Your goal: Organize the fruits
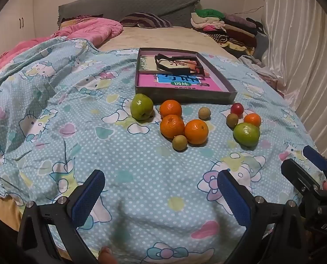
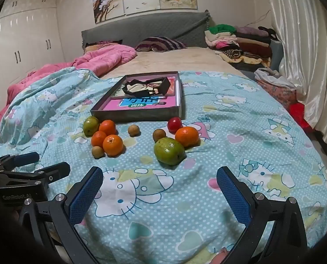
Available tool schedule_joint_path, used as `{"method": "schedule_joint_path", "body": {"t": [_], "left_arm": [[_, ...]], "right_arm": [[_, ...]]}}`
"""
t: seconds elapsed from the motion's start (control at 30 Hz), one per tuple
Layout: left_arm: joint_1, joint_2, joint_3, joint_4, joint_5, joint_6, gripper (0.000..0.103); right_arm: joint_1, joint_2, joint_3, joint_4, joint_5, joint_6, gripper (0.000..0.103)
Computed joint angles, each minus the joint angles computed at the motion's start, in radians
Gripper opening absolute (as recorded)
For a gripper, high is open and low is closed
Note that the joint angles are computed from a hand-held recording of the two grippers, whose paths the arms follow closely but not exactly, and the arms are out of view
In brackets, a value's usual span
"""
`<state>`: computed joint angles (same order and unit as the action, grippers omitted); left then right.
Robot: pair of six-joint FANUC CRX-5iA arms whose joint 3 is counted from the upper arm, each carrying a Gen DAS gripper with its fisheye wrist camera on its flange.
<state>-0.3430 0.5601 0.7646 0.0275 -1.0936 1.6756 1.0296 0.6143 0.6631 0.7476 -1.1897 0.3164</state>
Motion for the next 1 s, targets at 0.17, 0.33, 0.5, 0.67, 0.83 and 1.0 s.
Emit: {"method": "schedule_joint_path", "body": {"t": [0.17,0.33,0.5,0.67,0.83,1.0], "left_arm": [[0.002,0.0,-0.002,0.004,0.001,-0.006,0.103],[0.007,0.003,-0.003,0.011,0.0,-0.015,0.103],[-0.008,0.004,0.017,-0.006,-0.017,0.001,0.103],[-0.01,0.021,0.045,-0.025,-0.046,0.0,0.103],[-0.004,0.008,0.01,0.005,-0.008,-0.003,0.103],[0.004,0.01,0.0,0.03,0.0,-0.022,0.103]], "right_arm": [[0.0,-0.001,0.0,-0.001,-0.001,0.001,0.103],[0.0,0.0,0.0,-0.003,-0.005,0.001,0.103],[-0.001,0.002,0.004,-0.005,-0.012,0.004,0.103],[-0.001,0.003,0.005,-0.002,-0.012,0.009,0.103],[-0.002,0.009,0.017,-0.004,-0.018,0.019,0.103],[-0.001,0.017,0.029,-0.009,-0.026,0.024,0.103]]}}
